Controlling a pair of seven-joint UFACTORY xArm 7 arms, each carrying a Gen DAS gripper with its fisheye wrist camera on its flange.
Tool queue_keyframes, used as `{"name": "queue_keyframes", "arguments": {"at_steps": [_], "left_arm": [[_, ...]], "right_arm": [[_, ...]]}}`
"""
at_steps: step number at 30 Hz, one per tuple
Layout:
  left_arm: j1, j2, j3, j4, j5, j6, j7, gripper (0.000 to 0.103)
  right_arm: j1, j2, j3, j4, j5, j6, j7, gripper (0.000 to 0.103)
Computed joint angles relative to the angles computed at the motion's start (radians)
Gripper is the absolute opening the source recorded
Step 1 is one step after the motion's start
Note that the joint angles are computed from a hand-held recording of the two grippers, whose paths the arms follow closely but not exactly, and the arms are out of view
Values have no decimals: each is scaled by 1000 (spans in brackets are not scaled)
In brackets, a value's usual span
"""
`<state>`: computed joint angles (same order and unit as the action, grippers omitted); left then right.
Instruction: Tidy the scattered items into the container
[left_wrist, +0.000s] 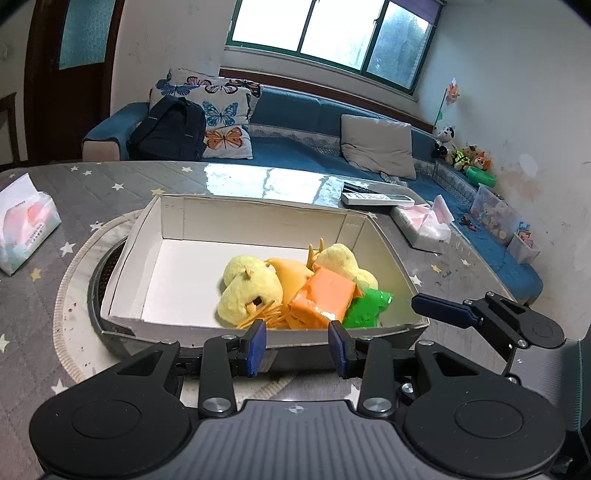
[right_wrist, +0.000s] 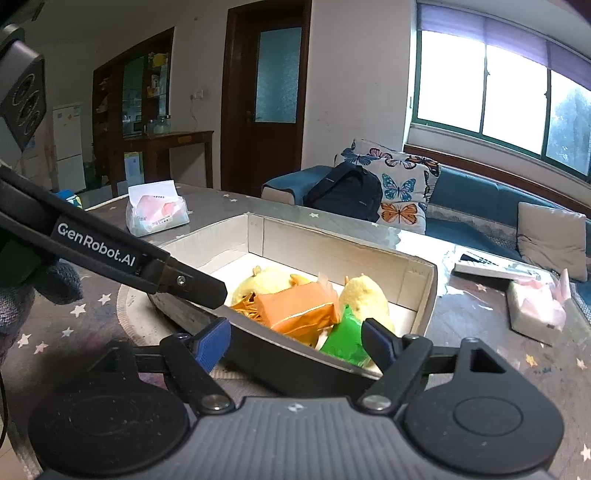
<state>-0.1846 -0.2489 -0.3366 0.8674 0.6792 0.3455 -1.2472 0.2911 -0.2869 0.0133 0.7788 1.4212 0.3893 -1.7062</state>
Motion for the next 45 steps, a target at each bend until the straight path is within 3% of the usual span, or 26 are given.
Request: {"name": "queue_keyframes", "arguments": {"at_steps": [12, 18, 20, 36, 45], "left_arm": [[-22, -41, -18, -49, -50, 68, -12, 40], [-29, -45, -44, -47, -25, 159, -51, 40], [-42, -46, -40, -52, -25, 169, -54, 39], [-100, -23, -61, -19, 82, 334, -178, 38], [-139, -7, -42, -5, 99, 370, -205, 39]], "right_arm": [[22, -93, -9, -102, -4, -47, 38, 92], [38, -126, -17, -138, -24, -72, 78, 97], [47, -132, -21, -149, -15, -89, 75, 103], [84, -155, -18, -207, -6, -165, 122, 103], [101, -139, -21, -217, 2, -206, 151, 103]]}}
